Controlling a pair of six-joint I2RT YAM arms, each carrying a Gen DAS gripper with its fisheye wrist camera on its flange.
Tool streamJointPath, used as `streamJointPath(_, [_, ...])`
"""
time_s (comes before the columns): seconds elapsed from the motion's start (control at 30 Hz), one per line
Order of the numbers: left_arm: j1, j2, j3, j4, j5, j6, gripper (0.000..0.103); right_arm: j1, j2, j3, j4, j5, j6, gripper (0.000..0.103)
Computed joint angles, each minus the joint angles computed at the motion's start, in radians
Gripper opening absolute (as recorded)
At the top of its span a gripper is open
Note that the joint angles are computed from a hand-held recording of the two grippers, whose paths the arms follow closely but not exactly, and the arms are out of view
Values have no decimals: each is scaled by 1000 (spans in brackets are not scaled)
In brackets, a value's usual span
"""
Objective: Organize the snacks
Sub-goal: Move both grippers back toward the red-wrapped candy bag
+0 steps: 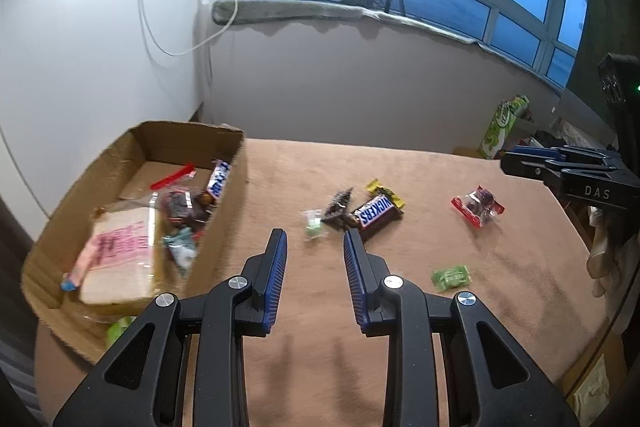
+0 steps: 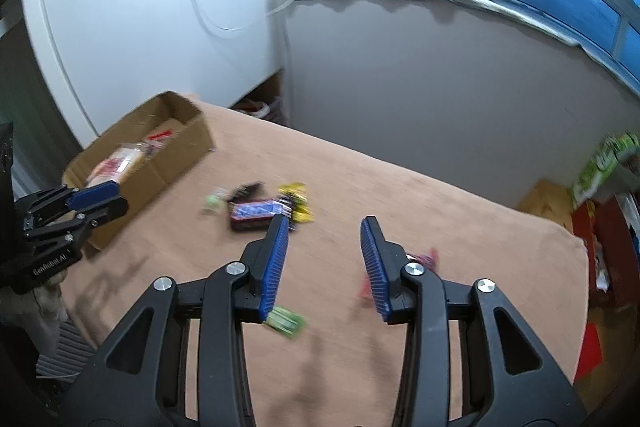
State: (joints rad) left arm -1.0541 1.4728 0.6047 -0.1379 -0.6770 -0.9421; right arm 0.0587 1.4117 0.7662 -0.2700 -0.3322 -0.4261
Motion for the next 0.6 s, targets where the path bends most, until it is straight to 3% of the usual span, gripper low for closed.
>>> streamJointPath(0.03, [5,16,6,12,9,7,28,-24,9,0,8,-7,-8,68])
streamJointPath(0.07, [12,30,10,25,19,14,28,-53,16,-5,21,-15,-20,73])
streamJointPath(0.6, [172,268,71,195,182,121,28,-155,347,75,116,22,-110,79])
